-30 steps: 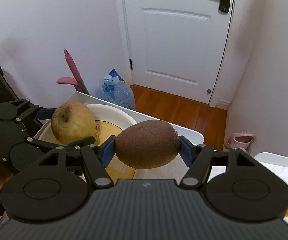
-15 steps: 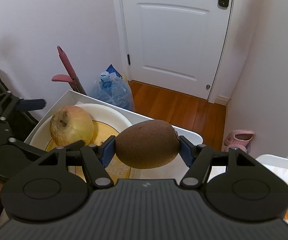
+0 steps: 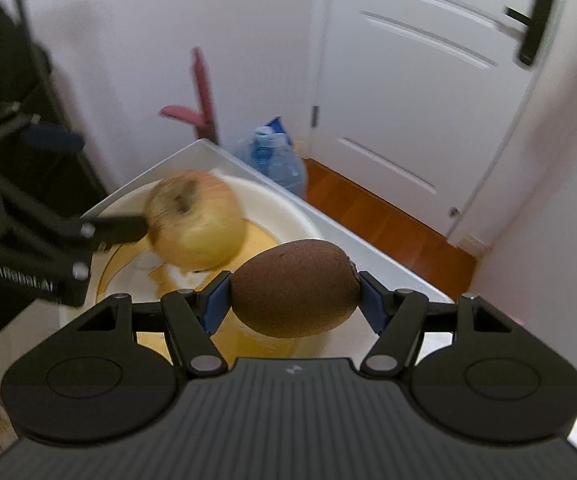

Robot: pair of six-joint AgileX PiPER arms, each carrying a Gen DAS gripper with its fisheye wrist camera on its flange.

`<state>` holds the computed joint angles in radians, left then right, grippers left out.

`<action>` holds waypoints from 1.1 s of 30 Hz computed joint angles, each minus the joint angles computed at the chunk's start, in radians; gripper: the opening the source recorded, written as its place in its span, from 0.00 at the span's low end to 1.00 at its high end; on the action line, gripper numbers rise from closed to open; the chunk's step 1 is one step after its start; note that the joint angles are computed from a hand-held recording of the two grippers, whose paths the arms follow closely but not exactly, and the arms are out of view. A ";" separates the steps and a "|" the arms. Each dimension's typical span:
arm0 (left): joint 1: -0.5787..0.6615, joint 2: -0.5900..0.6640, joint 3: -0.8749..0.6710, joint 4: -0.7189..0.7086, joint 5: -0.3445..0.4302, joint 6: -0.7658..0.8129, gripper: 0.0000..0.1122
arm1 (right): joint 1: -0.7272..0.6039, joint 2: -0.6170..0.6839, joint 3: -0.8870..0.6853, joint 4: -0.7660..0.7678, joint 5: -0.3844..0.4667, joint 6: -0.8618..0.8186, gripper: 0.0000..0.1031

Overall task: Organize fruits
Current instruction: 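Lower the apple and kiwi into the bowl and open both grippers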

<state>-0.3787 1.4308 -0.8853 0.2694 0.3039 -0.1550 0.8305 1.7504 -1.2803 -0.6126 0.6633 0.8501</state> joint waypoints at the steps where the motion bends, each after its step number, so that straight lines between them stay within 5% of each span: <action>1: 0.003 -0.001 -0.001 -0.002 0.001 0.000 0.92 | 0.002 0.015 -0.001 -0.005 -0.011 0.003 0.79; 10: 0.017 -0.015 0.017 -0.027 -0.009 0.024 0.92 | 0.023 0.072 -0.021 -0.044 -0.029 0.004 0.79; 15: 0.023 -0.022 0.024 -0.072 -0.013 0.065 0.92 | 0.070 0.066 -0.004 -0.193 0.016 0.128 1.00; 33: -0.018 -0.099 0.022 -0.019 0.043 -0.022 0.92 | 0.149 -0.121 0.072 -0.152 0.168 0.282 1.00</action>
<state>-0.3964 1.3322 -0.8630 0.2506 0.3468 -0.1770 0.9796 1.6297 -1.2087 -0.7645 0.8309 1.1322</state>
